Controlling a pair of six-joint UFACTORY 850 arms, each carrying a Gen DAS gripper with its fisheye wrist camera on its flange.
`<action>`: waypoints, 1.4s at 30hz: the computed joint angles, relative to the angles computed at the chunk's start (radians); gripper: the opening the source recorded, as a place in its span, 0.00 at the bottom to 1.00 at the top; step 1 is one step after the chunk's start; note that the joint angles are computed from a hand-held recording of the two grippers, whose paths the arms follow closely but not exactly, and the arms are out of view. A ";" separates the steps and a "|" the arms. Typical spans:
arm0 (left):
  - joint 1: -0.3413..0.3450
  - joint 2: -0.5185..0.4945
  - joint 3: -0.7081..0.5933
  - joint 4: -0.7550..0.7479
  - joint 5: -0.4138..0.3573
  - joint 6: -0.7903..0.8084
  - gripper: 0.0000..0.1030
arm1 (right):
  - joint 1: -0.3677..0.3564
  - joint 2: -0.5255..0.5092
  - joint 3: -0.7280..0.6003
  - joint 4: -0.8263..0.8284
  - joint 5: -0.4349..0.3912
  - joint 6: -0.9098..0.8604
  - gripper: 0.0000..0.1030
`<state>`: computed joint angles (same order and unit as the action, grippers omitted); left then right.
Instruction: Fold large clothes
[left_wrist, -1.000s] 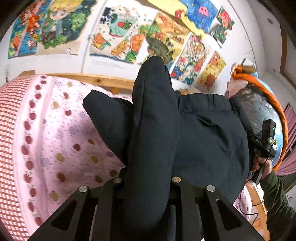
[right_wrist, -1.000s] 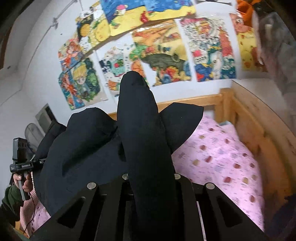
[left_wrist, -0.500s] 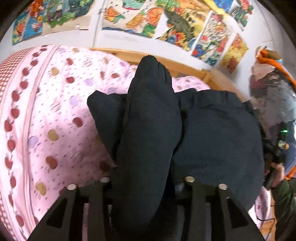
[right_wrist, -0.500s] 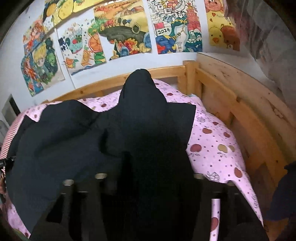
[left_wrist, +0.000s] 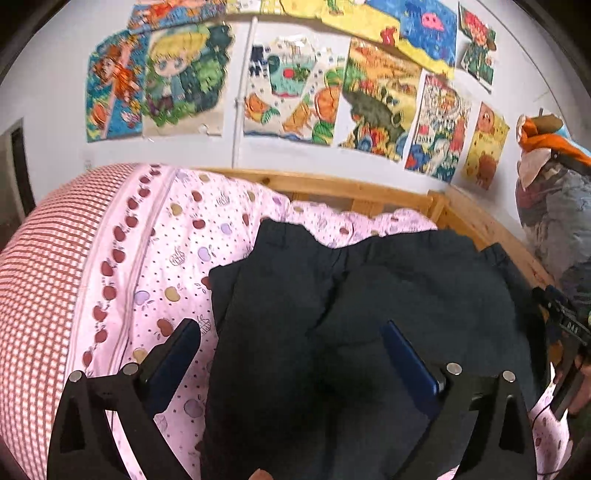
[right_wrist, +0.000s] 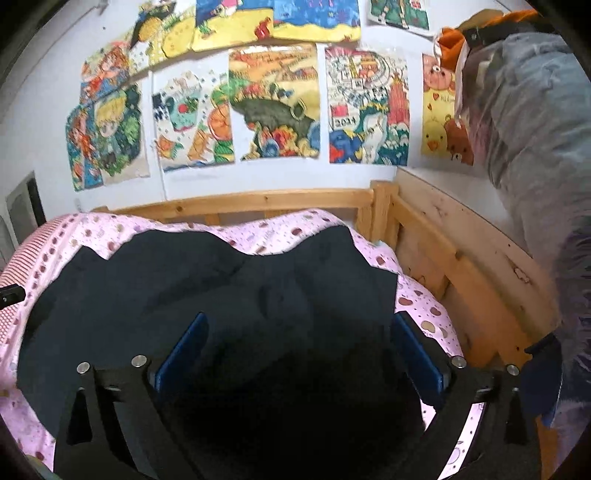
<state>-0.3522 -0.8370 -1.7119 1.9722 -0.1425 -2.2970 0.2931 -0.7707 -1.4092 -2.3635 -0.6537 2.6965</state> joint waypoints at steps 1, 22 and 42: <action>-0.009 0.017 0.024 0.060 -0.028 -0.065 0.98 | 0.006 0.007 0.013 -0.014 -0.015 0.009 0.97; -0.137 0.169 0.262 0.306 -0.375 -0.240 1.00 | 0.105 0.136 0.238 -0.145 -0.237 0.162 0.98; -0.188 0.294 0.493 0.380 -0.493 -0.355 1.00 | 0.205 0.181 0.372 -0.116 -0.345 0.226 0.98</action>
<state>-0.5403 -0.5429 -1.2186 2.3522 -0.6356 -2.6516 0.4982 -0.5896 -1.0370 -2.4799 -0.9988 2.9227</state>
